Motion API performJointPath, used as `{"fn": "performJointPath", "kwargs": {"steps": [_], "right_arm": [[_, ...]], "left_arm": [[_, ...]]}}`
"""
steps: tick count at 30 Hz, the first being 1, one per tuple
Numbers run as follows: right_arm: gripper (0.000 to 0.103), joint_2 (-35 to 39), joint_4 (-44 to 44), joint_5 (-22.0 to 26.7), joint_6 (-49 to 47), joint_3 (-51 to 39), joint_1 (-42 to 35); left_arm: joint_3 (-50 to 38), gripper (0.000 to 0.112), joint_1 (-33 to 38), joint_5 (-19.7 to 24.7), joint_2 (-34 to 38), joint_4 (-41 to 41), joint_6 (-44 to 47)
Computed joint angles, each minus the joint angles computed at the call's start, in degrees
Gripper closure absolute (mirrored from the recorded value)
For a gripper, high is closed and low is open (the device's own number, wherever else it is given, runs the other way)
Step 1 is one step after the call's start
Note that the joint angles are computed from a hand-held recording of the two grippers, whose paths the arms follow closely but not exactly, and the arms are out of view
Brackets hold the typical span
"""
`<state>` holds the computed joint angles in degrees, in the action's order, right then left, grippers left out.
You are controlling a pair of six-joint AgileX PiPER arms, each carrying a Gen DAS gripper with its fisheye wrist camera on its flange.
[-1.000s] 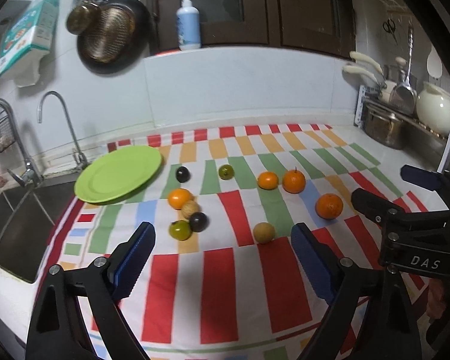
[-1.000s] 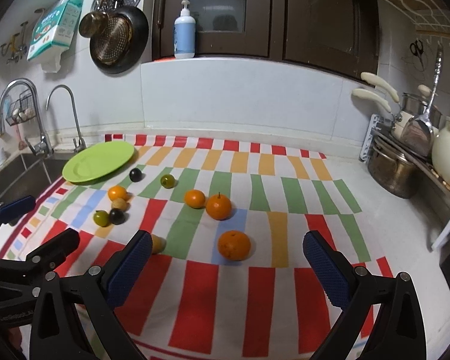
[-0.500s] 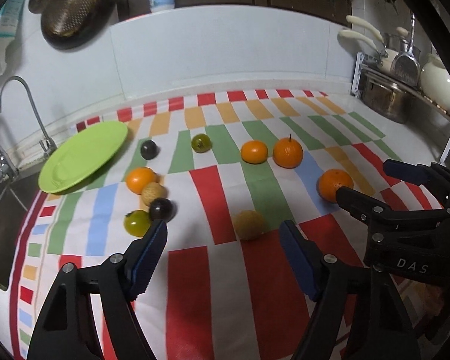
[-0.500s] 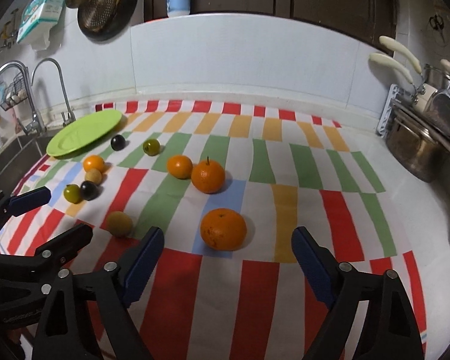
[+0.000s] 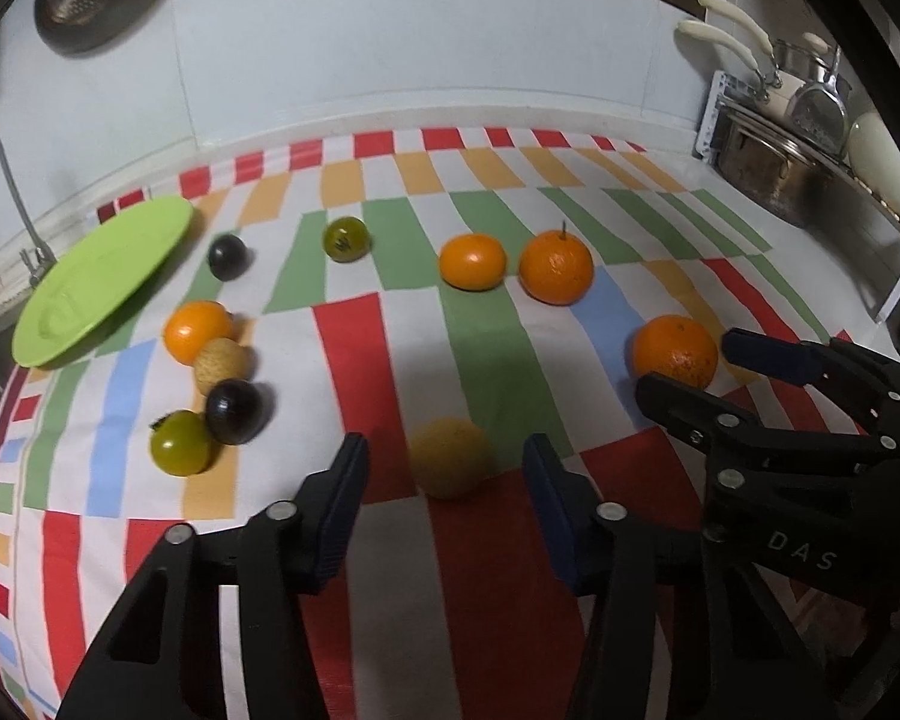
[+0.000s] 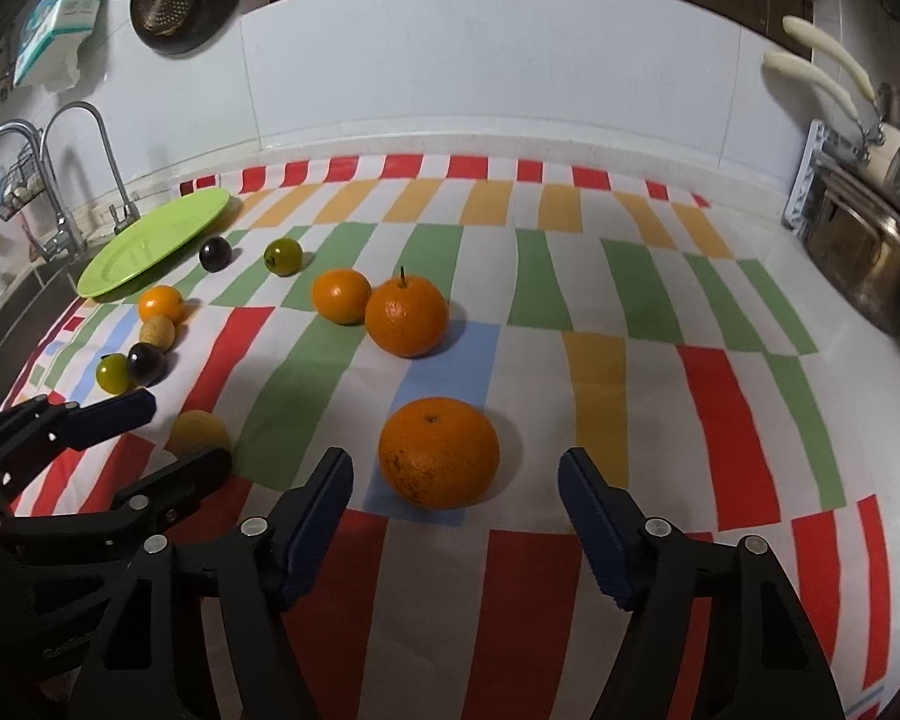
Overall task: Organize fruits
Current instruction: 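Move the left tool to the small brown fruit while the right tool approaches the large orange, then close the left gripper on the brown fruit while the right gripper closes on the large orange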
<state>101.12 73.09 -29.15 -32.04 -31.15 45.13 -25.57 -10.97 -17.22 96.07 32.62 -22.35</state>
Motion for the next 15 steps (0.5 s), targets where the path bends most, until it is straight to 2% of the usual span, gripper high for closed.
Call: {"fn": "performJointPath", "kwargs": {"steps": [6,10,15], "right_arm": [[0.042,0.72,-4.75,2.38,2.99,-0.51,-1.9],[0.048,1.38,-6.12,4.32,3.31,-1.31,-3.06],[0.059,1.56,-7.04,4.9,4.12,-1.33,-3.53]], "left_arm": [[-0.89,0.076,0.25,0.59,0.89,6.66,-6.51],[-1.22,0.084,0.37,0.35,1.43,4.64,-4.38],[-2.26,0.084,1.18,0.32,1.82,10.81,-10.87]]}}
